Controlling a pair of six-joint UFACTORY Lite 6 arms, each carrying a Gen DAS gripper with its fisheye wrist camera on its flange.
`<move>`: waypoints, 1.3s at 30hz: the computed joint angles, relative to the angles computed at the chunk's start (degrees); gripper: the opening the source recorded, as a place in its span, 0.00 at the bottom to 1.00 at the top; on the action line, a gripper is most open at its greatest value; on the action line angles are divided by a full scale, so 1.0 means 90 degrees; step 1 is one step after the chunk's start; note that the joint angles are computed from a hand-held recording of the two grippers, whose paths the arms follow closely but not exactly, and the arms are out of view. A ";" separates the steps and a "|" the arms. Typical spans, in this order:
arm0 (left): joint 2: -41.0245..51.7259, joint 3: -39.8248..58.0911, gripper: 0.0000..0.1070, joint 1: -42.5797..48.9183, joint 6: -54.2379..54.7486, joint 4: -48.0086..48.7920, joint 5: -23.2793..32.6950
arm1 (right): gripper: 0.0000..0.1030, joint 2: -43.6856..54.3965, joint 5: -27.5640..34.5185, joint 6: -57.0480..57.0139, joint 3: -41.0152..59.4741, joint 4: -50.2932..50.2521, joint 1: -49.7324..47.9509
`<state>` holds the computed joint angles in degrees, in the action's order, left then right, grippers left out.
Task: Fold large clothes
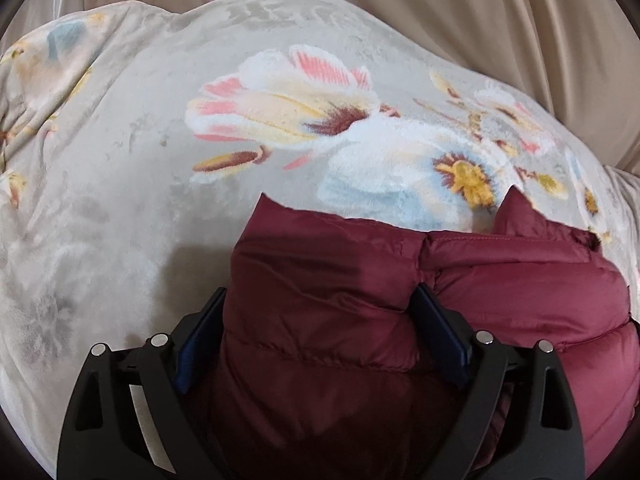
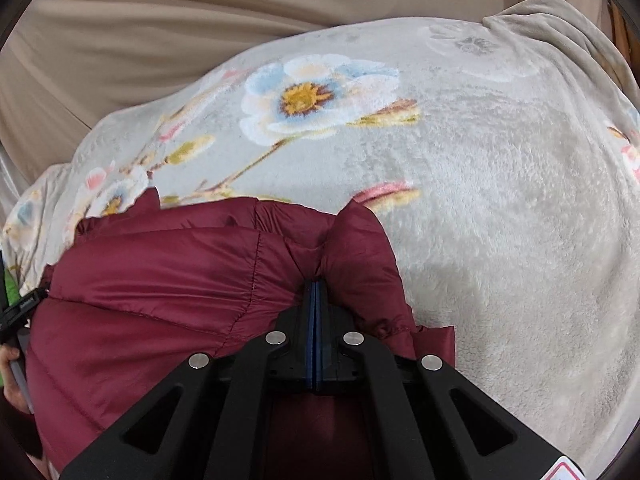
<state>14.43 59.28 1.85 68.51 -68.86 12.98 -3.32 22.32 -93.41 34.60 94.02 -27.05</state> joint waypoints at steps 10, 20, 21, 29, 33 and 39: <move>-0.0070 0.0826 0.82 0.1023 -0.0948 0.0719 0.1691 | 0.62 -0.0224 0.0113 0.1537 0.0626 -0.1299 -0.0197; 0.0320 0.1188 0.10 0.0299 -0.1761 0.1470 0.0853 | 0.02 -0.0762 -0.0194 0.0187 0.0327 0.0286 0.0052; 0.0338 0.1182 0.10 0.0236 -0.1917 0.1664 0.0661 | 0.02 -0.0741 -0.0254 0.0135 0.0373 0.0354 0.0002; 0.0951 0.1335 0.10 0.0077 -0.2228 0.2046 0.0059 | 0.01 0.1014 0.0031 0.0458 0.1057 -0.0220 -0.0165; 0.0955 0.1334 0.12 0.0122 -0.1911 0.1696 0.0113 | 0.10 0.0710 0.0693 0.0259 0.0840 -0.0047 -0.0618; 0.0561 0.1073 0.51 0.0655 -0.0924 0.0583 0.0962 | 0.58 0.0350 0.1286 0.1062 0.0852 -0.0754 -0.1023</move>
